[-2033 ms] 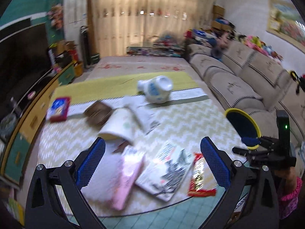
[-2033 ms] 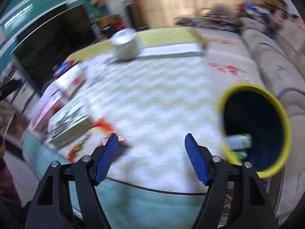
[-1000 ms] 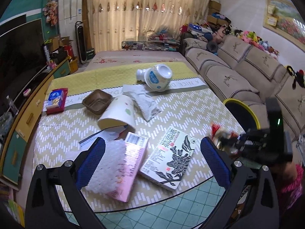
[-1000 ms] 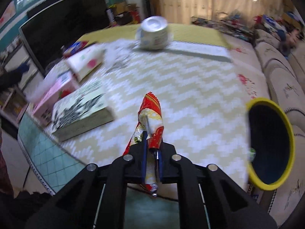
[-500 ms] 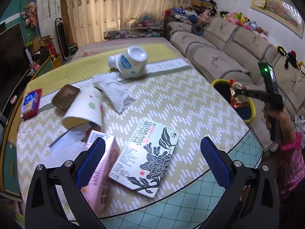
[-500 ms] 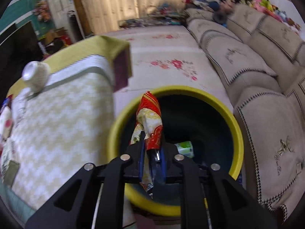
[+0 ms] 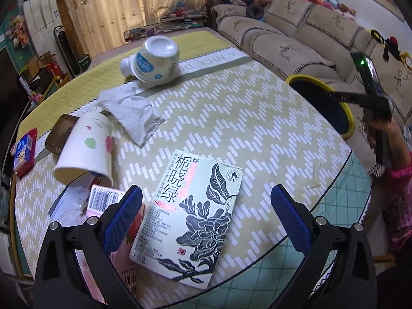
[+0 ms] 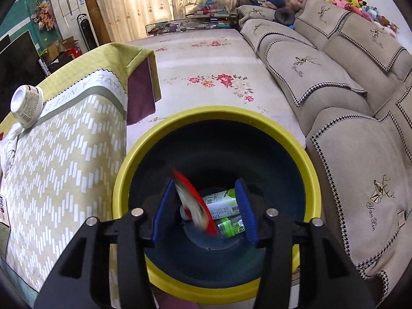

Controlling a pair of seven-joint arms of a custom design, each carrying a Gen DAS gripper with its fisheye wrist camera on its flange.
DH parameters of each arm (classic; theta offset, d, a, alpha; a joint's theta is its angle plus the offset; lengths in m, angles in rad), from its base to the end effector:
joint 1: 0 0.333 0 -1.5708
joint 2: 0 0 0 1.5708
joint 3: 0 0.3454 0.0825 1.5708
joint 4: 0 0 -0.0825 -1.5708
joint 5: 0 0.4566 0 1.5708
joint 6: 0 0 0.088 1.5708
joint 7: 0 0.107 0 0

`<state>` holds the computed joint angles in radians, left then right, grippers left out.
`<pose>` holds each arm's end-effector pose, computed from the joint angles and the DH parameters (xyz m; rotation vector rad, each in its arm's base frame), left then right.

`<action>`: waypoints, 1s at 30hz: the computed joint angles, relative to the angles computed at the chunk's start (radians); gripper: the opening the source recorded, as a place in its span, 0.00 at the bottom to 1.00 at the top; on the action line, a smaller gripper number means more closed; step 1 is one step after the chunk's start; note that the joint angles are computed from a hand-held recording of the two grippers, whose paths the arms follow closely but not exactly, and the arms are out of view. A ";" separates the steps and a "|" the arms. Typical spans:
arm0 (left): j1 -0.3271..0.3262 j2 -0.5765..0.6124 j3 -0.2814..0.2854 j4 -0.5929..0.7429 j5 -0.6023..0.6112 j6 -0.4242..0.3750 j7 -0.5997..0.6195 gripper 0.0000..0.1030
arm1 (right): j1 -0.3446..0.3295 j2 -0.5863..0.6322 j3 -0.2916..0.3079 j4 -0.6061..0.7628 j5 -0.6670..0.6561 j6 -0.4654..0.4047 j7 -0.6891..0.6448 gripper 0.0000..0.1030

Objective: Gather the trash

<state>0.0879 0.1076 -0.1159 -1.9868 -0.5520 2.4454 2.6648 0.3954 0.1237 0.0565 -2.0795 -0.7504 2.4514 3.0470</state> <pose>0.6750 -0.0177 0.4411 -1.1258 2.5972 -0.7338 0.5879 0.2845 0.3803 -1.4020 2.3478 -0.6810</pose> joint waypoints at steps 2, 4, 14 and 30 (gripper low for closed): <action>-0.003 0.014 0.000 0.014 0.025 -0.009 -0.008 0.95 | 0.000 0.000 0.001 0.004 0.007 -0.004 -0.011 0.50; -0.005 0.027 -0.002 0.025 0.049 -0.007 -0.017 0.95 | 0.001 0.000 0.000 0.005 0.002 -0.005 -0.006 0.52; -0.006 0.081 -0.018 0.082 0.167 -0.026 -0.001 0.95 | 0.002 0.007 -0.002 0.007 0.013 0.020 -0.020 0.53; -0.015 0.195 -0.037 0.221 0.296 -0.174 -0.033 0.88 | 0.002 0.011 -0.010 -0.011 0.023 0.069 -0.022 0.54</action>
<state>0.0727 0.3029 -0.1525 -1.7656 -0.2561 2.2709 2.6316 0.3971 0.1342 0.0468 -2.0901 -0.7279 2.5204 3.0248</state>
